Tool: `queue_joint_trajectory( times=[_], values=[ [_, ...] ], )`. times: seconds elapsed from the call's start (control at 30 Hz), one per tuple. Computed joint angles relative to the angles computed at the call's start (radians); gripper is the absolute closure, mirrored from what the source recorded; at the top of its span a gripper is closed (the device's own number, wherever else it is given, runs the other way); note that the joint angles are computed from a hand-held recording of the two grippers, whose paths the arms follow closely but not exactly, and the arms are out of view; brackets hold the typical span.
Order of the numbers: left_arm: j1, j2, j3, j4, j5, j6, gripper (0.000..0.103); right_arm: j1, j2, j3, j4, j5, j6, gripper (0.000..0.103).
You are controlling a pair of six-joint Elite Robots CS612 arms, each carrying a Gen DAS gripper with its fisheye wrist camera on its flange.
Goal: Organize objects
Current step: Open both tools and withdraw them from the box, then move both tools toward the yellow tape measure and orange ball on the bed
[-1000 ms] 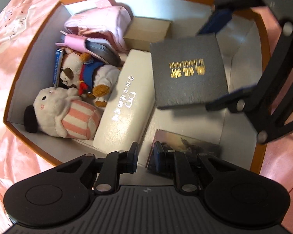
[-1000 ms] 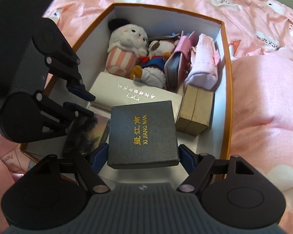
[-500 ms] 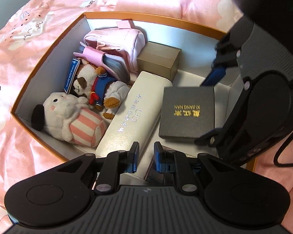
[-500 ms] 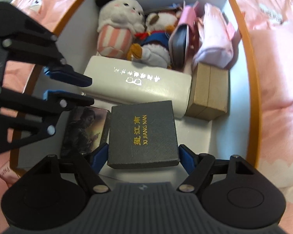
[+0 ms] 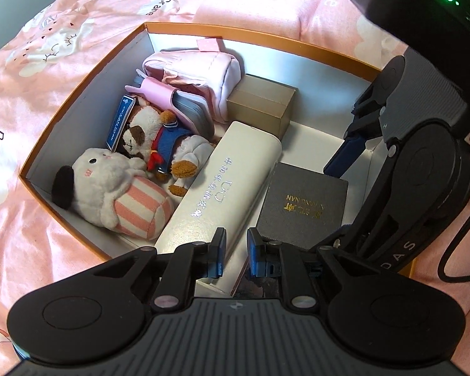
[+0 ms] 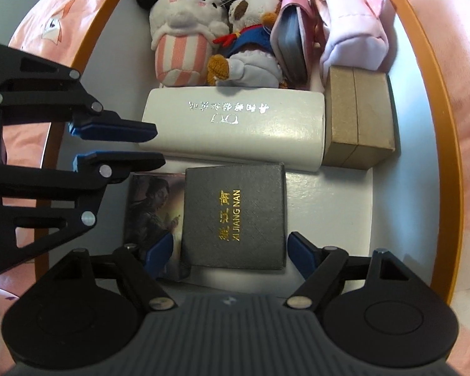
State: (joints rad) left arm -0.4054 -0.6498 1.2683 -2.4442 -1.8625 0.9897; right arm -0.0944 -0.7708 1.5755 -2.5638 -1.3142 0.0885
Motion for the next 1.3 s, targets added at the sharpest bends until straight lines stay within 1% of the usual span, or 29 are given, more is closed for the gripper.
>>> queue_joint_trajectory(
  times=[0.03,0.07,0.1,0.2,0.27,0.37,0.4,0.5,0.57,0.63,0.7,0.73,0.83,0.9,0.97,1.07,1.13,1.23,1.3],
  values=[
    [0.000,0.000,0.000,0.000,-0.002,-0.001,0.083,-0.002,-0.001,0.003,-0.006,0.007,0.003,0.023],
    [0.001,0.000,0.000,-0.002,-0.003,-0.003,0.083,-0.001,-0.001,0.004,-0.009,0.003,0.007,0.028],
    [0.001,0.001,0.000,-0.004,-0.005,-0.004,0.083,0.000,-0.001,0.004,-0.011,-0.005,0.010,0.035],
    [0.002,0.002,0.001,-0.015,-0.011,-0.018,0.083,0.000,0.000,0.010,-0.031,-0.016,0.048,0.041],
    [0.004,0.003,0.000,-0.017,-0.021,-0.029,0.082,-0.001,-0.001,0.017,-0.050,-0.013,0.055,0.043],
    [0.009,0.002,0.000,-0.027,-0.042,-0.054,0.083,0.000,-0.003,0.022,-0.051,-0.015,0.035,0.043],
    [0.012,0.001,-0.001,-0.029,-0.052,-0.068,0.082,0.002,-0.006,0.023,-0.052,-0.022,0.030,0.044],
    [0.022,-0.009,0.005,-0.050,-0.087,-0.110,0.082,0.010,-0.019,0.041,-0.108,-0.052,0.010,0.044],
    [0.030,-0.018,0.011,-0.068,-0.108,-0.146,0.082,0.015,-0.026,0.048,-0.136,-0.055,-0.008,0.044],
    [0.036,-0.028,0.018,-0.086,-0.111,-0.201,0.082,0.019,-0.036,0.062,-0.166,-0.043,-0.016,0.045],
    [0.041,-0.038,0.027,-0.107,-0.091,-0.289,0.082,0.015,-0.035,0.061,-0.192,-0.017,-0.014,0.055],
    [0.044,-0.043,0.031,-0.116,-0.081,-0.335,0.081,0.015,-0.030,0.044,-0.194,-0.005,-0.010,0.056],
    [0.065,-0.052,0.045,-0.140,-0.103,-0.414,0.081,0.029,-0.033,0.068,-0.313,0.013,-0.004,0.056],
    [0.079,-0.063,0.060,-0.156,-0.102,-0.440,0.081,0.035,-0.035,0.088,-0.412,0.034,-0.004,0.056],
    [0.093,-0.075,0.073,-0.170,-0.087,-0.458,0.081,0.038,-0.033,0.100,-0.506,0.073,-0.007,0.056],
    [0.112,-0.092,0.082,-0.161,-0.055,-0.456,0.080,0.048,-0.023,0.090,-0.580,0.120,-0.053,0.056],
    [0.121,-0.101,0.088,-0.153,-0.025,-0.455,0.077,0.059,-0.016,0.073,-0.588,0.143,-0.102,0.056],
    [0.135,-0.108,0.091,-0.134,-0.006,-0.437,0.076,0.079,-0.012,0.048,-0.557,0.163,-0.189,0.056],
    [0.142,-0.110,0.093,-0.134,-0.005,-0.420,0.076,0.093,-0.008,0.022,-0.496,0.165,-0.267,0.056]
  ],
)
